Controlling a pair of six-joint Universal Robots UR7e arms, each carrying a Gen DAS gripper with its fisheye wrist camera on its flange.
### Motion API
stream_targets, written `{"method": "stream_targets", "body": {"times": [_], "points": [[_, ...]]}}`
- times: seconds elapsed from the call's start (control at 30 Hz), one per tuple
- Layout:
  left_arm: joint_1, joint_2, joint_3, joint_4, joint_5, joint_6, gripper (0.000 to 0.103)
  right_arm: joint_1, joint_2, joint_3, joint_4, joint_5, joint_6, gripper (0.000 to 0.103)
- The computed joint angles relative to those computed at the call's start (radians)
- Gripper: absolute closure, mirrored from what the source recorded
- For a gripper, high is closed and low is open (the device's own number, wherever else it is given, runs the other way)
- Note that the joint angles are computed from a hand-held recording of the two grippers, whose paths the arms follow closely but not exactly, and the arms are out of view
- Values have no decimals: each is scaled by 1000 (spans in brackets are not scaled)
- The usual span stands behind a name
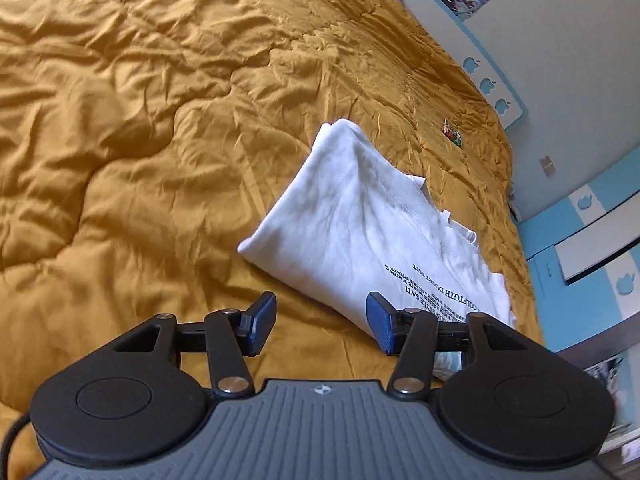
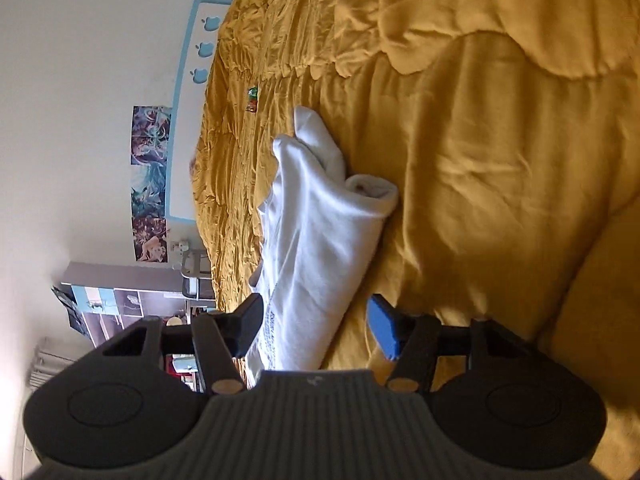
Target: Fold small clothes
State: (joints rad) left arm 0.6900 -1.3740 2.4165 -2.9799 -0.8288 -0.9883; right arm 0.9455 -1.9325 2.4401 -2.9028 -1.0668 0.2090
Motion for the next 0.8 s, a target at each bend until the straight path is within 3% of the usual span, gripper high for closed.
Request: {"method": "stream_targets", "body": {"times": [0.1,0.27,0.37,0.47,0.6,0.73,0.8], "points": [[37,50,22,-127,-24,-43,43,31,46,27,-141,-56,41,51],[119,133,-17,-222,-52,-21,44,106,177,-24,-216,-167,16,54],[146,184,-32,-343,-61,-8,44,108,238,-30,-296,-156,58,54],[159,221,-48,-433,-75,30,44,91,278,-46,-325,-96,119,56],[179,260,-81,-412,-66,6,44,116,335,-80,-340,-124,145,76],[129,307,-64,-485,66,33,86,121,362,-83,-386,-119,150,96],[102,298,-59,-463,99,76,93,125,361,-74,-409,-123,153,98]]}}
